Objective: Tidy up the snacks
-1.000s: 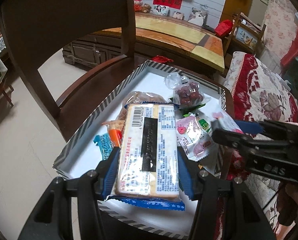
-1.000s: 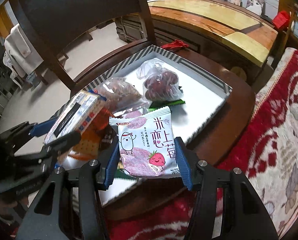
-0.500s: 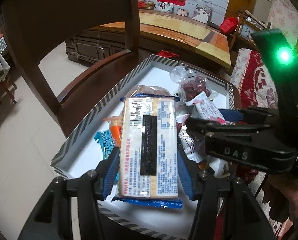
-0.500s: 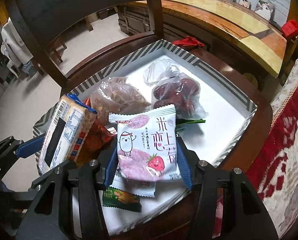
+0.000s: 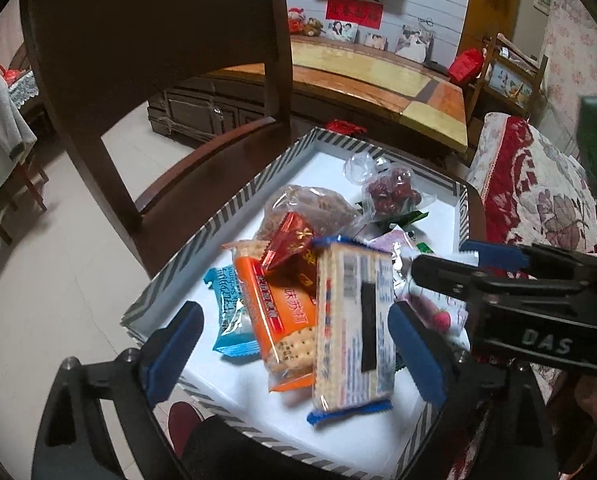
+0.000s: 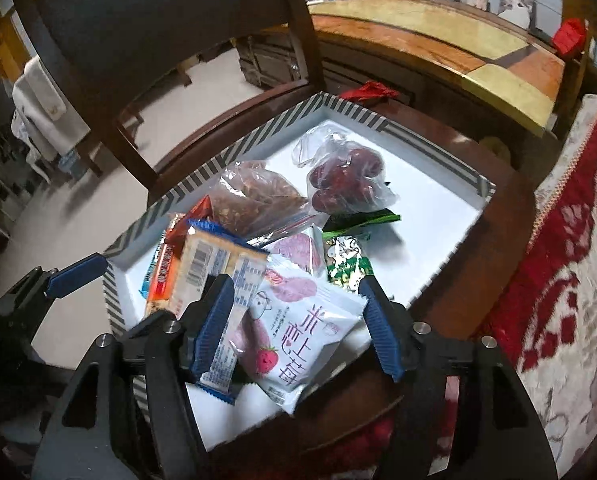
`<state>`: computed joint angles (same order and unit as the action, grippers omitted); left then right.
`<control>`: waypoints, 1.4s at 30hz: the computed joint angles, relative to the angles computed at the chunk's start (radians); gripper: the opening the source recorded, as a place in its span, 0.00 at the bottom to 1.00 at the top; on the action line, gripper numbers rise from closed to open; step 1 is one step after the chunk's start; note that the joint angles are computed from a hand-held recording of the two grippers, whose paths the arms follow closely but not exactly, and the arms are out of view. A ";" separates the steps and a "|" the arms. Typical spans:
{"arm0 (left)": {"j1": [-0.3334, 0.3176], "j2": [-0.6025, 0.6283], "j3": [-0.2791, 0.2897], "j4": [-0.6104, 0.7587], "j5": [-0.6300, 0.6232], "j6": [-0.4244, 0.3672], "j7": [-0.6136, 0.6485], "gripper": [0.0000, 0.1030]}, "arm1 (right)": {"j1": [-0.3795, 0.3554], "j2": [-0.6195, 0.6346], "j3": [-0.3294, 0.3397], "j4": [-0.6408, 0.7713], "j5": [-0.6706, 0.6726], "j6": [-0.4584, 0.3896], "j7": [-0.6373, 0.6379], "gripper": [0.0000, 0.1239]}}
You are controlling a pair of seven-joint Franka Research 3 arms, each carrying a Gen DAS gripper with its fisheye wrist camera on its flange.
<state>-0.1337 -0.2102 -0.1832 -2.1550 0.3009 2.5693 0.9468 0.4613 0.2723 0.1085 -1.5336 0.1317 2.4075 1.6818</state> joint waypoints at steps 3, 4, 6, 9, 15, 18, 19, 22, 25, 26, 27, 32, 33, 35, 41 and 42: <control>-0.003 -0.016 -0.001 -0.014 -0.001 0.009 -0.005 0.92 | -0.003 -0.066 0.000 -0.094 0.014 0.061 0.018 0.52; -0.004 -0.021 -0.001 -0.018 -0.004 0.008 -0.004 0.93 | -0.005 -0.084 0.001 -0.119 0.016 0.075 0.025 0.52; -0.004 -0.031 -0.007 -0.021 0.007 -0.004 -0.007 0.93 | -0.012 -0.114 0.005 -0.162 0.028 0.099 0.028 0.52; -0.004 -0.049 -0.013 -0.031 0.022 -0.009 -0.021 0.94 | -0.016 -0.177 0.004 -0.242 0.004 0.137 0.064 0.52; -0.010 -0.064 -0.025 -0.026 0.029 -0.048 -0.054 0.94 | -0.037 -0.320 0.023 -0.420 -0.049 0.249 0.121 0.52; -0.011 -0.080 -0.040 -0.031 0.069 -0.049 -0.076 0.94 | -0.055 -0.379 0.042 -0.488 -0.116 0.271 0.182 0.52; -0.014 -0.086 -0.040 -0.033 0.074 -0.044 -0.077 0.94 | -0.060 -0.396 0.047 -0.510 -0.123 0.284 0.195 0.52; -0.016 -0.107 -0.047 -0.046 0.093 -0.027 -0.100 0.94 | -0.080 -0.442 0.068 -0.569 -0.152 0.316 0.242 0.52; -0.016 -0.119 -0.054 -0.048 0.113 -0.028 -0.113 0.95 | -0.099 -0.469 0.088 -0.598 -0.188 0.324 0.284 0.52; -0.018 -0.121 -0.056 -0.047 0.118 -0.033 -0.113 0.95 | -0.106 -0.480 0.096 -0.609 -0.203 0.332 0.303 0.52; -0.021 -0.124 -0.055 -0.048 0.118 -0.031 -0.111 0.95 | -0.112 -0.483 0.102 -0.612 -0.214 0.335 0.315 0.53; -0.031 -0.134 -0.054 -0.049 0.111 -0.036 -0.104 0.98 | -0.123 -0.492 0.121 -0.612 -0.257 0.324 0.349 0.56; -0.031 -0.134 -0.057 -0.047 0.116 -0.043 -0.105 1.00 | -0.120 -0.490 0.120 -0.610 -0.253 0.320 0.345 0.56; -0.035 -0.135 -0.056 -0.046 0.115 -0.048 -0.099 1.00 | -0.115 -0.489 0.118 -0.609 -0.251 0.317 0.341 0.56; -0.050 -0.147 -0.036 -0.065 0.061 -0.027 -0.067 1.00 | -0.102 -0.491 0.112 -0.611 -0.224 0.307 0.318 0.56; -0.049 -0.148 -0.038 -0.066 0.061 -0.025 -0.067 1.00 | -0.103 -0.492 0.113 -0.612 -0.226 0.306 0.319 0.56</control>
